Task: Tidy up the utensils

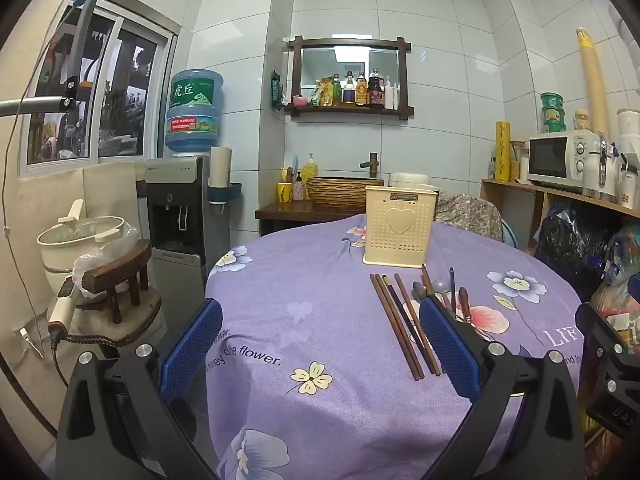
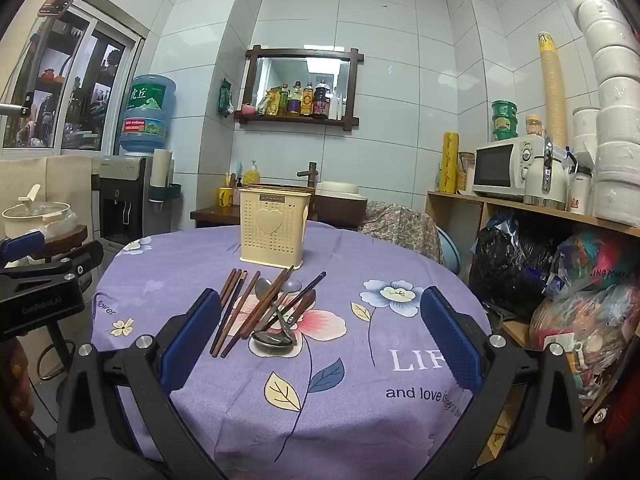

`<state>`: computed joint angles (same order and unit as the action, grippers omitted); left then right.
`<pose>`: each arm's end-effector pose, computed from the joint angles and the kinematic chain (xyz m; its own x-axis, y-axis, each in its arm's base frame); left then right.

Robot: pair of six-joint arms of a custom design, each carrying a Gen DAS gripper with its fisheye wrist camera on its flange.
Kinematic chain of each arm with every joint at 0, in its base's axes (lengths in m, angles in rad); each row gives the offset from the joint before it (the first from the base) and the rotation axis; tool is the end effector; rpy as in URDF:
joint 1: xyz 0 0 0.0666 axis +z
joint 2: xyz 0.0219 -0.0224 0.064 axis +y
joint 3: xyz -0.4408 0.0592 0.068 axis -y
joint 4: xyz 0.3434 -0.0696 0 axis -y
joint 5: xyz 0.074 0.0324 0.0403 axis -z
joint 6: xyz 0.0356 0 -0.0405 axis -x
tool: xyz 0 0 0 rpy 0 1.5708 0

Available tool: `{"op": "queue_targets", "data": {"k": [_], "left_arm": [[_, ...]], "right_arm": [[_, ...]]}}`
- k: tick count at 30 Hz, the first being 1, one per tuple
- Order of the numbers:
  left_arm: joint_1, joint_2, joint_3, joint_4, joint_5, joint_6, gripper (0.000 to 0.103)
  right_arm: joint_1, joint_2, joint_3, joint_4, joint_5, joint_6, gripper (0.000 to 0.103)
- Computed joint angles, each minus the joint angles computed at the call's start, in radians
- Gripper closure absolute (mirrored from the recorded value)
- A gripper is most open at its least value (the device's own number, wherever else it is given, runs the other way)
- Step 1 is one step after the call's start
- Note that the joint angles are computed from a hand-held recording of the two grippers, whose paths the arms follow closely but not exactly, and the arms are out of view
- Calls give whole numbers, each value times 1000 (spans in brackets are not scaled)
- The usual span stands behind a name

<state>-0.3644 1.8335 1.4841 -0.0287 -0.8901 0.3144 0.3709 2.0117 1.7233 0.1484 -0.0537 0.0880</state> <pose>0.5836 -0.1934 0.3853 -0.1887 -0.1363 -0.9725 -0.5351 0.8447 -0.0146 0.6604 0.2585 0.3871 -0.0934 -0.1305 -0.9870 -0.4213 0.9034 -0.0796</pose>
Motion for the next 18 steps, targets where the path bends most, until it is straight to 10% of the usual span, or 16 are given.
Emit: {"op": "queue_targets", "data": {"k": [18], "left_arm": [[0,-2,-2,-2,3,4,5]], "right_arm": [[-2,0,2,-3,-1,-2,5]]}}
